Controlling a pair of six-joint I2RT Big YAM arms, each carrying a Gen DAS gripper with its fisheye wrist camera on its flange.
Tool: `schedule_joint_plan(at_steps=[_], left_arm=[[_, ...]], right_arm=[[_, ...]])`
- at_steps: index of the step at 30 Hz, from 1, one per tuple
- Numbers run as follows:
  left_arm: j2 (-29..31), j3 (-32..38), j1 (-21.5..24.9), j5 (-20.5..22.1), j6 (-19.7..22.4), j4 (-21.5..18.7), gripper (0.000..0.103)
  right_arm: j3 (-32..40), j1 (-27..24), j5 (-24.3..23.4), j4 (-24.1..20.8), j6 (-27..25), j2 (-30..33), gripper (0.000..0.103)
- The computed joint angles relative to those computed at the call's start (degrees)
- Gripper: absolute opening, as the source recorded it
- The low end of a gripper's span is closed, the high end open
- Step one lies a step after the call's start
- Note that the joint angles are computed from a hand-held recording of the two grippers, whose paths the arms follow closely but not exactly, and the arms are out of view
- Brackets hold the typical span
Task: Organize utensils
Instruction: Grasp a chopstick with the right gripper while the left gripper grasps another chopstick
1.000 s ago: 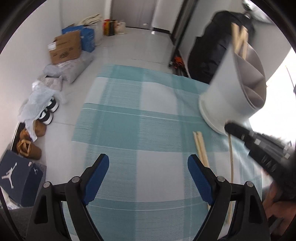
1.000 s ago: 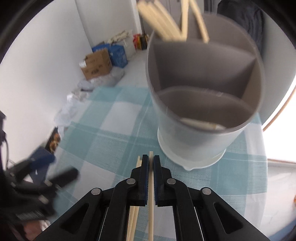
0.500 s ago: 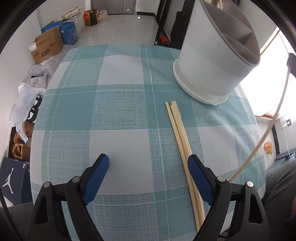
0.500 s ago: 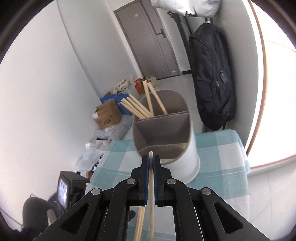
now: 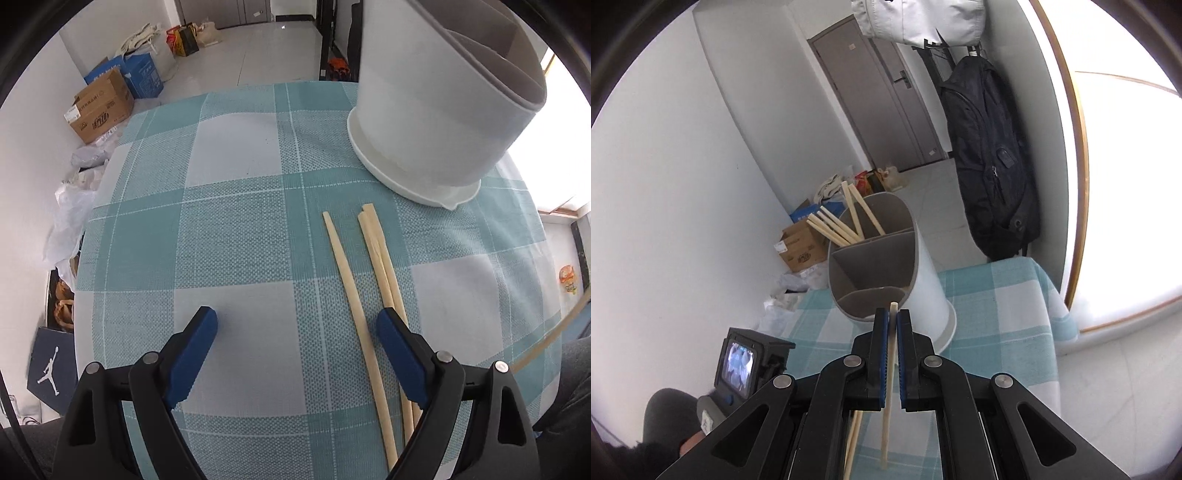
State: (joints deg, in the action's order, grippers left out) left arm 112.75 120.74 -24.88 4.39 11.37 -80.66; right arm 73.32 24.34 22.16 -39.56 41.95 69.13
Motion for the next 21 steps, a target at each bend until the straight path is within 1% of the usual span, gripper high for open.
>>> schedule_joint_plan(at_steps=[2, 3, 5, 9, 10, 11, 12, 13, 14, 15, 17, 18, 19, 20, 21], left_arm=[[1.27, 1.99, 0.17, -0.61, -0.59, -0.95, 0.086], [1.38, 2.1, 0.14, -1.15, -1.22, -0.86, 0.086], [2.73, 4.11, 0.27, -1.35, -2.54, -1.9, 0.086], [5.52, 8.68, -0.2, -2.24, -2.35, -4.27, 0.086], [6.25, 9.95, -0.33, -2.21, -2.34, -5.23, 0.084], [5.53, 8.83, -0.75, -2.43, -2.56, -5.11, 0.083], [5.66, 9.2, -0.96, -2.4, -2.41, -5.74, 0.08], [6.29, 10.57, -1.16, -2.1, -1.58, -7.36, 0.073], [6.55, 11.41, -1.37, -1.92, -1.02, -8.53, 0.063], [6.92, 12.37, -1.63, -1.97, -0.37, -9.63, 0.058], [7.58, 13.81, -2.09, -1.41, 1.21, -11.5, 0.032], [7.82, 14.32, -2.35, -1.26, 1.87, -12.21, 0.026], [7.77, 14.27, -2.58, -1.06, 2.34, -12.45, 0.015], [7.92, 14.54, -2.75, -0.55, 2.77, -12.94, 0.006], [7.94, 14.52, -2.86, -0.16, 2.98, -13.19, 0.004]], right_arm=[[-0.56, -0.22, -0.17, 0.56, -0.09, -0.58, 0.004], [-0.76, -0.29, -0.21, 0.72, -0.05, -0.77, 0.004], [-1.21, -0.45, -0.48, 1.16, 0.16, -1.3, 0.004], [-1.83, -0.95, -1.23, 1.76, 0.76, -1.97, 0.004], [-2.01, -1.02, -1.21, 1.94, 0.92, -2.17, 0.004], [-2.1, -1.13, -1.39, 2.05, 0.96, -2.26, 0.004], [-2.2, -1.23, -1.54, 2.14, 1.07, -2.35, 0.004], [-2.26, -1.22, -1.44, 2.13, 1.2, -2.43, 0.004], [-2.32, -1.18, -1.38, 2.16, 1.27, -2.51, 0.004], [-2.37, -1.22, -1.45, 2.2, 1.3, -2.57, 0.004], [-2.43, -1.14, -1.21, 2.25, 1.43, -2.7, 0.004], [-2.49, -1.2, -1.28, 2.32, 1.42, -2.75, 0.004], [-2.48, -1.14, -1.15, 2.28, 1.51, -2.78, 0.004], [-2.48, -1.15, -1.06, 2.29, 1.55, -2.76, 0.004], [-2.45, -1.1, -0.93, 2.21, 1.67, -2.78, 0.004]])
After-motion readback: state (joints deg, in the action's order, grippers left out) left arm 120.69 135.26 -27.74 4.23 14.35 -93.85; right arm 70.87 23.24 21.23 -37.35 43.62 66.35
